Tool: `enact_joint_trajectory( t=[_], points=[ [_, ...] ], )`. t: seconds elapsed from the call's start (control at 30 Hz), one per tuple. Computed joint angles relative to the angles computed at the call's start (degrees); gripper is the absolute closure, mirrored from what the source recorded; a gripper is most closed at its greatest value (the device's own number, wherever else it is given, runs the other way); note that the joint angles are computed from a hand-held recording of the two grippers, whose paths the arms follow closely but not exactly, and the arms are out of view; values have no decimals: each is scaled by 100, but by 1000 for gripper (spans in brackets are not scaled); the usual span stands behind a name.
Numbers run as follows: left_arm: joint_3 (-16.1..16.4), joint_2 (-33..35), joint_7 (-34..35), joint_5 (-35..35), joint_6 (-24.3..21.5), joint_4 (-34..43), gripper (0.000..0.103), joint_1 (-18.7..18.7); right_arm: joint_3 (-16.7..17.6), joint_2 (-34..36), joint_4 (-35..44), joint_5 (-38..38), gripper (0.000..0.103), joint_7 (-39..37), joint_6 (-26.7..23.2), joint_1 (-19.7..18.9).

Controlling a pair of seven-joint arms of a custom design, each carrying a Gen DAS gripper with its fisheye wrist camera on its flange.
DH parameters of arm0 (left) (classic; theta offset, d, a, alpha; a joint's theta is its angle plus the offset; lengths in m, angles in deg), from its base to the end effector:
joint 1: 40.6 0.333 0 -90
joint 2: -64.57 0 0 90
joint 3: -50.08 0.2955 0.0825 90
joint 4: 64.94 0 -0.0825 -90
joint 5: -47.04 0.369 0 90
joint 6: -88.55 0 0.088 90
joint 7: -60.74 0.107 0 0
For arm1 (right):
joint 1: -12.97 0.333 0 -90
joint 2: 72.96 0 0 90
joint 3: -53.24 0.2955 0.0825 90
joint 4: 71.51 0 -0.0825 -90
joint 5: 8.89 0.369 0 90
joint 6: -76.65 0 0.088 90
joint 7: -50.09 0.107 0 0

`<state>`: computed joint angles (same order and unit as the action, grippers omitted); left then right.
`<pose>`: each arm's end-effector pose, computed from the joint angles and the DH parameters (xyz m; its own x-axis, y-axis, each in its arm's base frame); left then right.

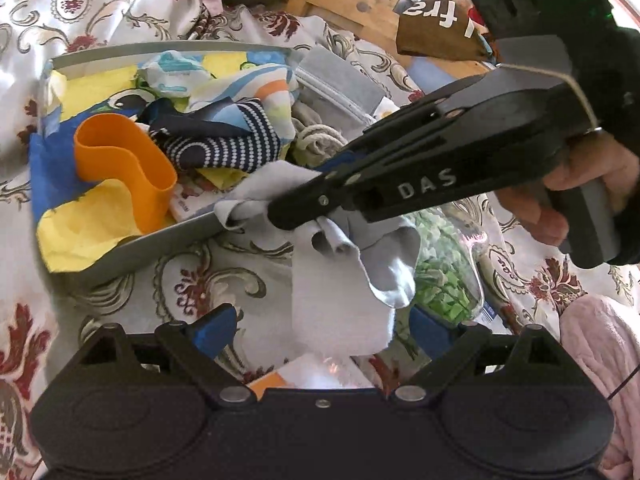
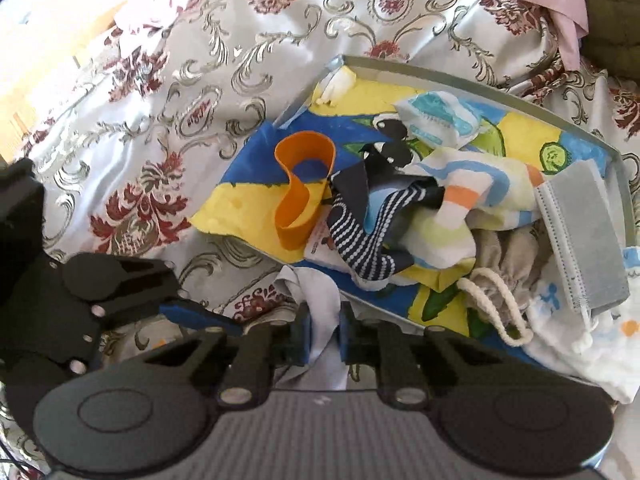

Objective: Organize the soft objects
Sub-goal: 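Grasp the white tissue with the left tool while the right tool holds the grey cloth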

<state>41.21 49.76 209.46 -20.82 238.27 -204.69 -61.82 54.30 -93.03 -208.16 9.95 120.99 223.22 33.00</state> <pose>0.4172 -0.2195 0.4239 -0.6495 -0.6594 0.3788 -0.6991 0.3219 -0.6384 0.4422 0.1661 0.4982 0.4838 -0.8675 -0.1162 -0.7695 -0.3583 -0.5286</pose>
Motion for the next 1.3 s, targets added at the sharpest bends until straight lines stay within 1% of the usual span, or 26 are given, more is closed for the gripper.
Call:
enact_joint_trajectory(
  t=[0.1,0.2,0.27,0.33,0.37,0.43,0.47,0.5,0.57,0.63,0.67,0.7,0.73,0.77,0.8,0.83,0.97,1.13,1.3],
  points=[
    [-76,140,-52,-47,119,123,9,-49,-105,-69,-51,199,88,-122,-12,34],
    [-107,245,51,-148,90,261,10,-81,-168,-151,-129,334,88,-276,31,47],
    [-105,212,456,-475,114,271,14,-136,-207,-212,-179,416,88,-403,59,61],
    [-96,177,618,-528,-46,297,26,-124,-263,-271,-232,526,88,-552,88,84],
    [-95,155,650,-528,-122,300,29,-110,-282,-300,-250,577,88,-592,83,87],
    [-96,122,729,-566,-218,300,39,-96,-331,-351,-276,691,88,-666,53,92],
    [-79,105,773,-611,-299,294,42,-87,-350,-377,-287,741,88,-695,30,89],
    [-79,100,784,-642,-348,292,47,-77,-369,-407,-294,776,88,-720,-9,78],
    [-86,60,809,-719,-380,264,52,-60,-364,-470,-324,793,88,-737,-31,41],
    [-68,61,847,-773,-459,272,60,-35,-388,-539,-356,840,88,-755,-52,16],
    [-72,53,834,-789,-476,270,61,-22,-383,-589,-391,842,88,-742,-32,-8],
    [-79,60,823,-804,-473,284,64,-10,-370,-636,-436,831,88,-714,21,-37],
    [-81,55,822,-847,-462,284,70,-2,-362,-686,-482,823,88,-684,79,-58],
    [-86,54,803,-904,-430,286,73,7,-351,-742,-538,805,88,-639,157,-84],
    [-83,51,778,-941,-416,288,80,21,-345,-786,-587,780,88,-591,221,-105],
    [-83,55,742,-957,-403,298,85,36,-349,-831,-632,768,88,-541,282,-118],
    [-119,49,636,-981,-236,292,88,58,-413,-956,-735,694,88,-444,411,-147],
    [-172,42,566,-925,-21,274,90,34,-358,-1110,-933,351,88,-265,685,-266],
    [-168,-61,582,-862,320,194,90,-37,-510,-1226,-1048,283,88,-236,948,-199]
  ],
)
